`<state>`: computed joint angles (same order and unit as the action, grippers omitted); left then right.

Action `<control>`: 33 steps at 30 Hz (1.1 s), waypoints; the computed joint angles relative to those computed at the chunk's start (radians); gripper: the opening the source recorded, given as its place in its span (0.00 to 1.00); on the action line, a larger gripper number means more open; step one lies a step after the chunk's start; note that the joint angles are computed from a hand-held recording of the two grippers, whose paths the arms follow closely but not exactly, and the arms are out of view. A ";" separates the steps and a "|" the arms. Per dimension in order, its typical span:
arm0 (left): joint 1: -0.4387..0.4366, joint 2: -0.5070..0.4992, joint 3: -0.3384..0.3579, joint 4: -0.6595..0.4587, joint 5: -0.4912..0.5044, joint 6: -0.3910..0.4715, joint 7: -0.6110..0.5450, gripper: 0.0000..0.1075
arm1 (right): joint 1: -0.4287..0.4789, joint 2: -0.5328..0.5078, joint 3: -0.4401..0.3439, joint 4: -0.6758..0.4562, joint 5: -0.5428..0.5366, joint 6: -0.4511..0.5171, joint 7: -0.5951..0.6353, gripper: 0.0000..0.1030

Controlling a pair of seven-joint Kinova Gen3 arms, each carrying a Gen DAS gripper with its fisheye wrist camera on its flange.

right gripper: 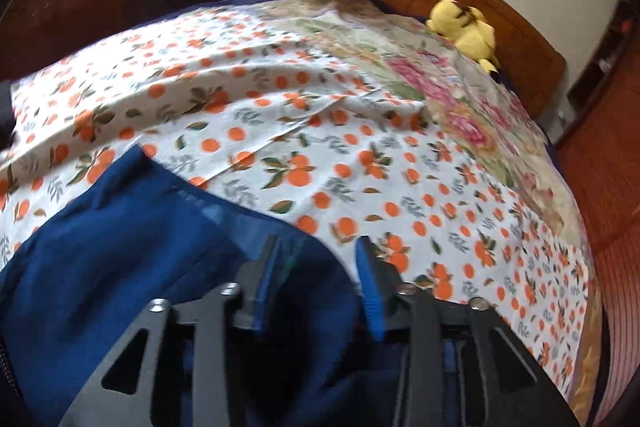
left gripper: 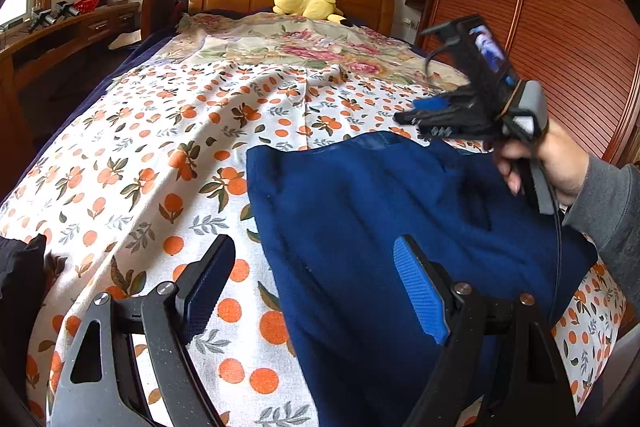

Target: Fold large clothes

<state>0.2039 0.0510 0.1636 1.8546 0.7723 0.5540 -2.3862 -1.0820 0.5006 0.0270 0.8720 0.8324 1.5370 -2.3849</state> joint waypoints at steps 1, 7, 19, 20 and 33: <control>0.001 0.001 0.001 -0.001 0.001 0.001 -0.003 0.76 | -0.003 -0.027 0.005 0.032 0.007 0.002 -0.025 0.41; 0.016 0.003 0.012 -0.006 -0.005 0.005 0.000 0.76 | 0.012 -0.171 -0.027 0.219 0.041 0.078 -0.178 0.41; 0.081 0.019 0.048 -0.029 -0.067 -0.009 0.049 0.76 | 0.232 -0.310 -0.108 0.483 -0.102 0.113 -0.394 0.41; 0.085 0.022 0.051 -0.032 -0.075 -0.010 0.056 0.76 | 0.248 -0.316 -0.115 0.494 -0.109 0.109 -0.409 0.42; 0.110 0.047 0.072 -0.055 -0.151 -0.019 0.135 0.76 | 0.401 -0.368 -0.224 0.588 -0.176 -0.033 -0.400 0.05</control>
<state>0.3135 0.0976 0.2353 1.7993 0.6216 0.5348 -2.2515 -0.6811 0.1330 -0.1974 1.4597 0.6565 1.5040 -2.7851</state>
